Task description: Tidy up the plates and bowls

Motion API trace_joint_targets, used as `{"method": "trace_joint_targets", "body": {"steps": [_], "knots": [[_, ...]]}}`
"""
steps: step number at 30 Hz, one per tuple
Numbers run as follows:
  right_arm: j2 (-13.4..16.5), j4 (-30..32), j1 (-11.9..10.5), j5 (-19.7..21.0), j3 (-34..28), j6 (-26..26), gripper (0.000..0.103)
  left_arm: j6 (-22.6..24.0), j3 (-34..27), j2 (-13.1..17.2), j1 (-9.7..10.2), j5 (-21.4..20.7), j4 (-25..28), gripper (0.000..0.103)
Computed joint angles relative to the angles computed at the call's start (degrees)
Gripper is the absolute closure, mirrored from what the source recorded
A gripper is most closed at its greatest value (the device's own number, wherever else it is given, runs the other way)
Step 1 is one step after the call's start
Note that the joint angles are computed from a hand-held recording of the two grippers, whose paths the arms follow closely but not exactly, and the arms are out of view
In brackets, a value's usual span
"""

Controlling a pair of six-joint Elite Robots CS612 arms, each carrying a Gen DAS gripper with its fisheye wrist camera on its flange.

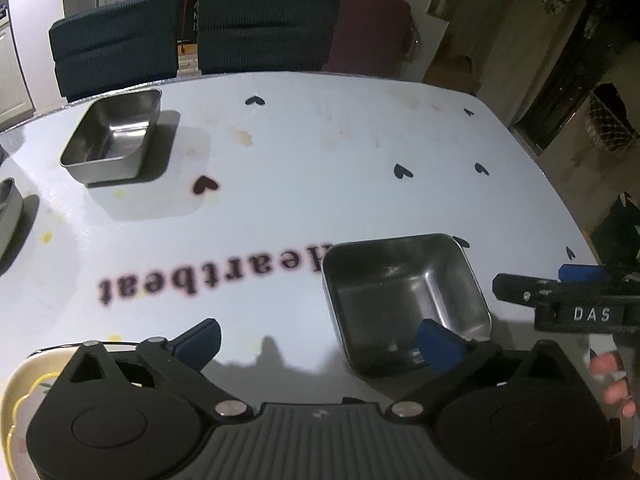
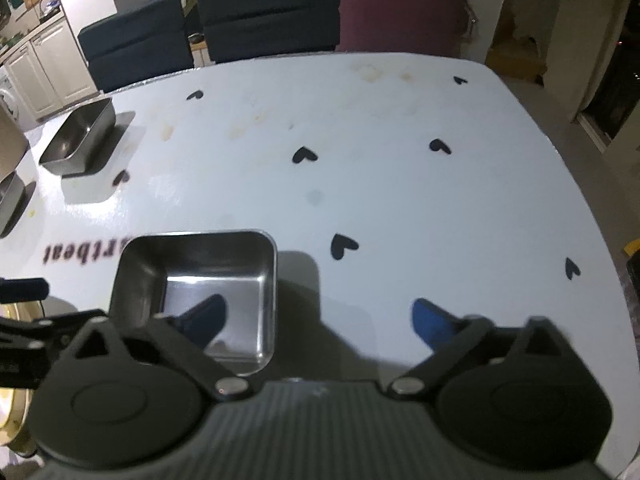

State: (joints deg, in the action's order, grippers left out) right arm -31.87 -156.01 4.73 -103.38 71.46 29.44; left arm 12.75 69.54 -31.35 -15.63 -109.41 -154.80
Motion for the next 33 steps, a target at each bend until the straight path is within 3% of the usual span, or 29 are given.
{"method": "trace_joint_targets", "body": {"steps": [14,23,33], "knots": [[0.75,-5.00,1.09,-1.28,-1.76,2.19,0.000,-4.55,-1.03,-0.04,3.75,0.29,-4.95,0.000],[4.31,-6.00,2.57,1.24,-8.64,0.27,0.000,-10.34,-4.22,1.58,6.72,2.51,-6.39,0.000],[9.25,-4.42,3.84,5.97,-18.51,-1.11,0.000,-16.70,-9.94,4.86,8.36,3.20,-8.69,0.000]]}}
